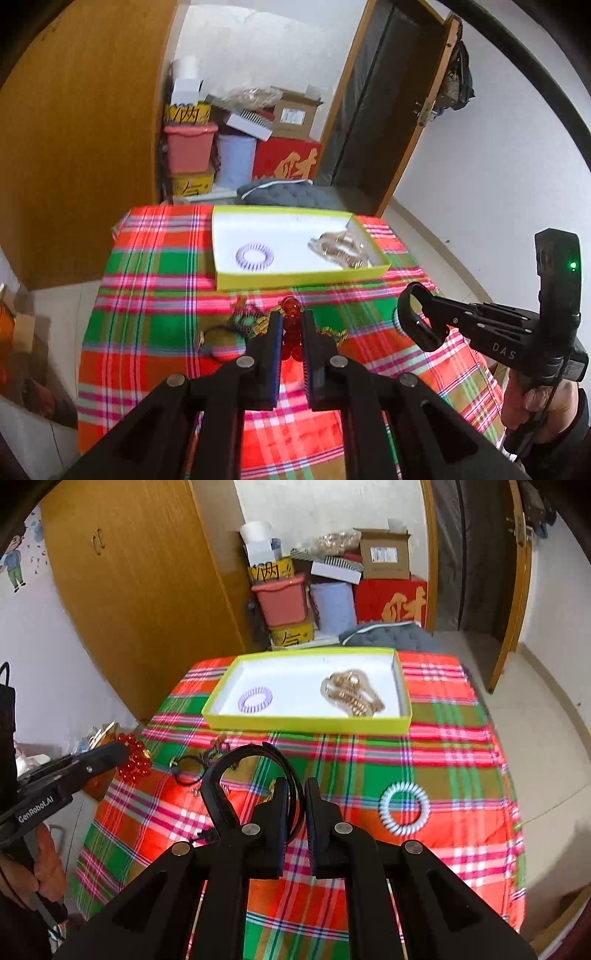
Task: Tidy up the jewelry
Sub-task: 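Release the black band in the box with the right tool while the left tool releases the beads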
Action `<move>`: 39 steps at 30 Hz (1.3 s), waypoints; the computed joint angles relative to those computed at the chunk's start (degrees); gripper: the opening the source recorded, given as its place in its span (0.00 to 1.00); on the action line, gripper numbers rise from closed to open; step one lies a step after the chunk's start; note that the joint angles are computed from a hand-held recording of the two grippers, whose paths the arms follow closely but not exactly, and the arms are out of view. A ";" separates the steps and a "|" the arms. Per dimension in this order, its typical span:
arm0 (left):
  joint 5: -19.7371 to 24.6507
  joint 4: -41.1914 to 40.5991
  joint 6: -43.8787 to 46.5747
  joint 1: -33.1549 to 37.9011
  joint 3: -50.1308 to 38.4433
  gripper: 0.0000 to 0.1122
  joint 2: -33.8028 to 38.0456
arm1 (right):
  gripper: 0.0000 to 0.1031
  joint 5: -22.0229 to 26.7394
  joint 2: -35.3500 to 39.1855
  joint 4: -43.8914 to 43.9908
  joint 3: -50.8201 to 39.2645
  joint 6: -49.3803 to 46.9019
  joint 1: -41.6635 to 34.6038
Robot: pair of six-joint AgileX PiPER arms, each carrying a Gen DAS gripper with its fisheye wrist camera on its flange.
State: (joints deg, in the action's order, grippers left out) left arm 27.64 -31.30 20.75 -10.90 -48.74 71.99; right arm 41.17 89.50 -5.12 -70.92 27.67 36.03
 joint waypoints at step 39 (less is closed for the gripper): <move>5.62 1.73 3.23 4.52 -45.08 0.08 48.89 | 0.08 12.77 43.26 10.94 -46.89 -17.55 -10.80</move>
State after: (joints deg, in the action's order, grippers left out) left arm 33.26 -29.57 23.98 -6.39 -93.82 120.88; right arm 53.94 132.77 5.82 -117.81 10.12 25.23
